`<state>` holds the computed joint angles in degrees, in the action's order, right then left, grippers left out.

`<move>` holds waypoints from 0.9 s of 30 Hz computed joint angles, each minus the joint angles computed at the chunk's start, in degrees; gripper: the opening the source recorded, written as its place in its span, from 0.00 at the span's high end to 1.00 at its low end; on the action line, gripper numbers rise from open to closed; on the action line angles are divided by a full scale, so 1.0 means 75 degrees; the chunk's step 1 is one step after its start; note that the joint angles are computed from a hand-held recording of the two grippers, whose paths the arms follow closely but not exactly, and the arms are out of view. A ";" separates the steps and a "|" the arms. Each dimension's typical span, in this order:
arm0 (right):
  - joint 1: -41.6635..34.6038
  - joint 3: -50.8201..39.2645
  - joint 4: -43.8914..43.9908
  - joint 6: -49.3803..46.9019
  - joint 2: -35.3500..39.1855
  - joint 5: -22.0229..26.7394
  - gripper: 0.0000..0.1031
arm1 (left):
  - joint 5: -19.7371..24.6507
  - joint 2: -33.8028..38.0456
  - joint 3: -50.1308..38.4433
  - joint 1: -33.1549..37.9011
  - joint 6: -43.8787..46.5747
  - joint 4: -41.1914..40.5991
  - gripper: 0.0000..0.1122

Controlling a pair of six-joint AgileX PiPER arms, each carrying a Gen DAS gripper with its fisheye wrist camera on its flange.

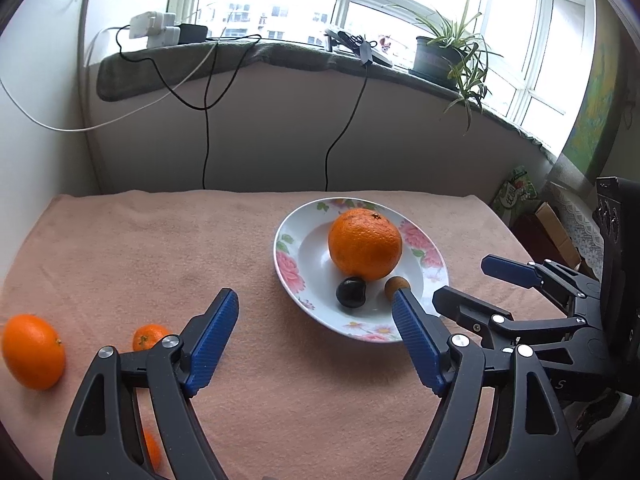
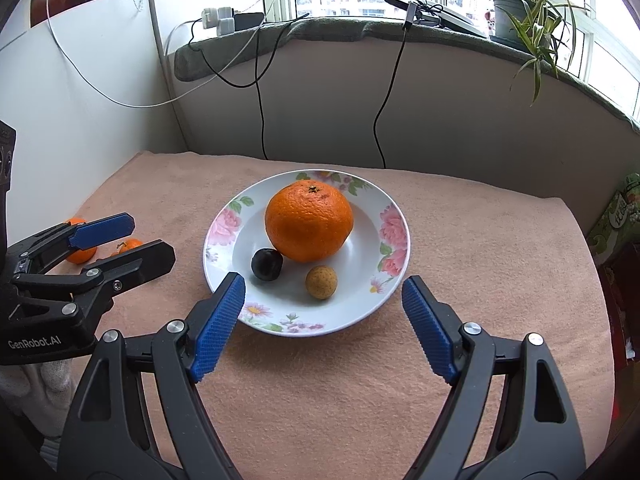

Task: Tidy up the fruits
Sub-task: 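Open both tools and withdraw them from the plate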

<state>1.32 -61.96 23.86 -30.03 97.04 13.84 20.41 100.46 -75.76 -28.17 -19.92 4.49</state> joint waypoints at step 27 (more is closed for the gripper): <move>0.0998 -0.0674 0.0294 -0.0055 0.0358 0.0639 0.19 | -0.0359 -0.1647 0.1711 0.0694 -0.1954 0.2029 0.29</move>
